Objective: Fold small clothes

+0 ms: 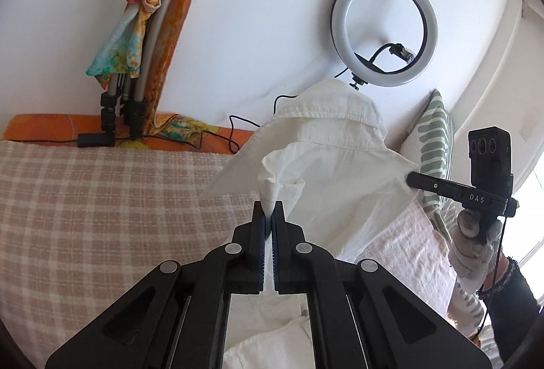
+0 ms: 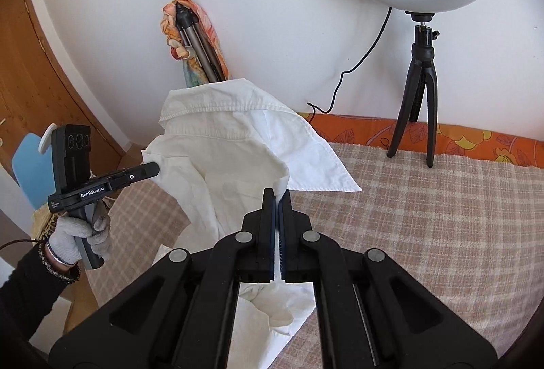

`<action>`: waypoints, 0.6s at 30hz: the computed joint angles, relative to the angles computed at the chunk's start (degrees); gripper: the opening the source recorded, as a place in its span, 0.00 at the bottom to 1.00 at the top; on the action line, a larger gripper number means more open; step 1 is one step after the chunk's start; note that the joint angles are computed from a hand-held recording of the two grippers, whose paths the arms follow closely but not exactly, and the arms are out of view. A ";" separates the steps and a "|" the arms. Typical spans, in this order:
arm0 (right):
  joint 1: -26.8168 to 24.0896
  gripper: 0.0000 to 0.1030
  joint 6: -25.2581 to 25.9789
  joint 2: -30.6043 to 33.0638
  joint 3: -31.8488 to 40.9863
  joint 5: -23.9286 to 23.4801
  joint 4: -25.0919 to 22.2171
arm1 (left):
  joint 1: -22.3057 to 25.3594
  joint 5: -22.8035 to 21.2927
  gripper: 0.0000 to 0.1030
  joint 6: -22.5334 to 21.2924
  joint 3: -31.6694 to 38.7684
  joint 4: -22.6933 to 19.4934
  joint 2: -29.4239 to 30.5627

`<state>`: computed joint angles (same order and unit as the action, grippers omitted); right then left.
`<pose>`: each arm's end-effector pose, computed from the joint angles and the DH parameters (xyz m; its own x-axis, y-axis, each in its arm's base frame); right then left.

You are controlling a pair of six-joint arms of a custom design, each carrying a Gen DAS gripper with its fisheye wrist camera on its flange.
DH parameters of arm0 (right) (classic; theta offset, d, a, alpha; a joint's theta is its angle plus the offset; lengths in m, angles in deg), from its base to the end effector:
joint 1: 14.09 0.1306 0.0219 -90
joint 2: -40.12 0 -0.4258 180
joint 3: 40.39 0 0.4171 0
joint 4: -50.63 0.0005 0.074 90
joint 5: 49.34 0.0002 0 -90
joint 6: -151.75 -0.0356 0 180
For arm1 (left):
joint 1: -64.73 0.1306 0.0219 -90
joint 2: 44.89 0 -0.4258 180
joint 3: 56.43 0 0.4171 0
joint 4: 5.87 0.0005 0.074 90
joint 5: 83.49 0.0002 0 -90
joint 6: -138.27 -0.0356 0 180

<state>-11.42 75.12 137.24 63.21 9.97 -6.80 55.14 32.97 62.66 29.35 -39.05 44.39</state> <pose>0.5534 0.0435 0.5188 -0.6712 -0.2304 -0.7046 -0.5308 0.8128 0.2399 0.5077 -0.1024 0.4675 -0.6952 -0.1082 -0.7107 0.3394 0.8221 -0.4571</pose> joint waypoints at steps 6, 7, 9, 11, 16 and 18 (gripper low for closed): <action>-0.48 0.02 3.07 -9.71 -11.27 0.53 0.37 | -1.75 -1.94 0.02 -1.53 -8.88 -0.21 -8.45; -0.46 0.02 3.10 -11.31 -13.41 0.80 0.63 | -2.20 -2.52 0.02 -1.94 -10.30 -0.38 -9.72; -0.44 0.02 3.59 -14.42 -17.80 1.20 1.37 | -2.98 -3.44 0.02 -2.48 -13.11 -0.72 -11.97; -0.14 0.02 4.25 -17.36 -22.05 3.00 2.62 | -3.98 -5.00 0.02 -3.90 -15.75 -1.31 -14.11; 0.15 0.03 6.17 -22.88 -30.96 6.67 4.23 | -5.58 -8.33 0.02 -6.12 -21.55 -2.78 -17.94; -0.14 0.03 7.57 -24.61 -33.47 7.89 4.01 | -5.53 -7.72 0.02 -7.07 -23.22 -4.28 -19.20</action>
